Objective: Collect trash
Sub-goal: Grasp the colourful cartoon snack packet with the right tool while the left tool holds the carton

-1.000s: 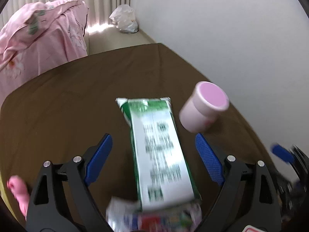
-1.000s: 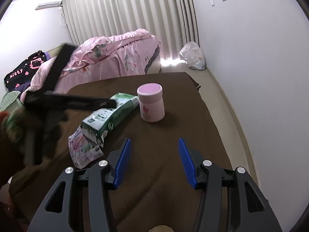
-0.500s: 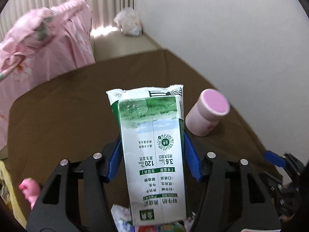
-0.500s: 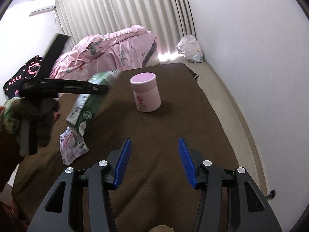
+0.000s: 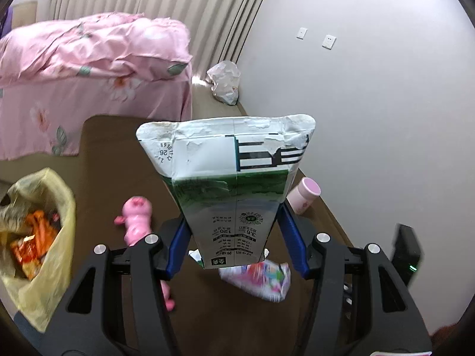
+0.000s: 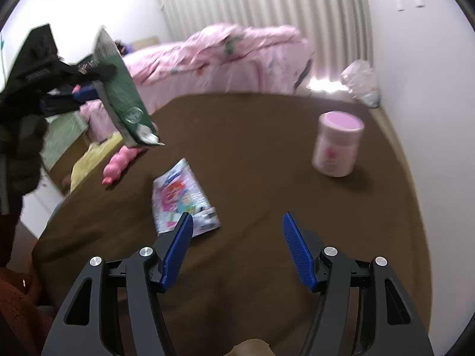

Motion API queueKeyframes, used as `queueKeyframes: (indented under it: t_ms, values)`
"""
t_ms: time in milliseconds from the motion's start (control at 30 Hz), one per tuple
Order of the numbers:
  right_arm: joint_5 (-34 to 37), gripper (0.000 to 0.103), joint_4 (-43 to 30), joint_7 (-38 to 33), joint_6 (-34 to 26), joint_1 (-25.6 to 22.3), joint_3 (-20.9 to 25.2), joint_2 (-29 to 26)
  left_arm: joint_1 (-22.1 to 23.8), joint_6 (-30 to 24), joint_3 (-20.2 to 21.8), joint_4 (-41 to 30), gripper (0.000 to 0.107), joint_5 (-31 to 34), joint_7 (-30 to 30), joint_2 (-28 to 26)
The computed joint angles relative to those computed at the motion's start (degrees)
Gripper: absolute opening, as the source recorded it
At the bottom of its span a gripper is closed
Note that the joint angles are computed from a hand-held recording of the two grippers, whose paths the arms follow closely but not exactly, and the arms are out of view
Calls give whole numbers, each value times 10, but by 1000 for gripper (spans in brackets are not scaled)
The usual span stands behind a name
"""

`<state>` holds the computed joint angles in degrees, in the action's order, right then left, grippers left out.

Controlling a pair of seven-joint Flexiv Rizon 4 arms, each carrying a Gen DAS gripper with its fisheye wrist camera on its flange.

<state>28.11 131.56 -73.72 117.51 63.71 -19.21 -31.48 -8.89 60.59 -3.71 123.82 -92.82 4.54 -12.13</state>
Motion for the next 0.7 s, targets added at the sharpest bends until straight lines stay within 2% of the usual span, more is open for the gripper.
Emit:
queueKeyframes:
  t_ms: [67, 100, 167, 267, 300, 367, 433, 467, 500, 533, 600, 700]
  values:
    - [-30, 59, -13, -4, -13, -23, 19, 0, 14, -17, 15, 15, 53, 58, -30, 17]
    - [-39, 59, -21, -8, -20, -24, 17, -4, 15, -15, 16, 22, 53, 77, -42, 22]
    - [-54, 59, -33, -6, -37, -24, 13, -11, 35, -46, 28, 28, 53, 159, -97, 27]
    - [-95, 59, -49, 8, -49, -66, 46, -21, 54, -68, 30, 38, 53, 214, -120, 23]
    - [-116, 59, -54, 11, -52, -92, 69, -23, 54, -59, 28, 47, 53, 215, -117, 27]
    - [-142, 59, -57, 15, -68, -107, 82, -23, 52, -35, 21, 54, 53, 204, -101, 23]
    - [-151, 59, -52, 15, -74, -82, 60, -25, 51, -27, 15, 58, 53, 183, -90, 20]
    - [-152, 54, -48, 15, -79, -64, 43, -24, 50, -24, 11, 58, 53, 165, -78, 18]
    - [-151, 44, -45, 16, -79, -47, 25, -26, 46, -15, 7, 59, 54, 149, -64, 17]
    - [-151, 39, -41, 18, -80, -37, 16, -26, 41, -5, 4, 58, 54, 133, -50, 15]
    - [-153, 24, -34, 26, -68, -47, 27, -22, 24, 24, -4, 61, 54, 88, -13, 15]
    - [-124, 18, -20, 26, -52, -9, -6, -24, 2, 51, -7, 60, 53, 40, 24, 11]
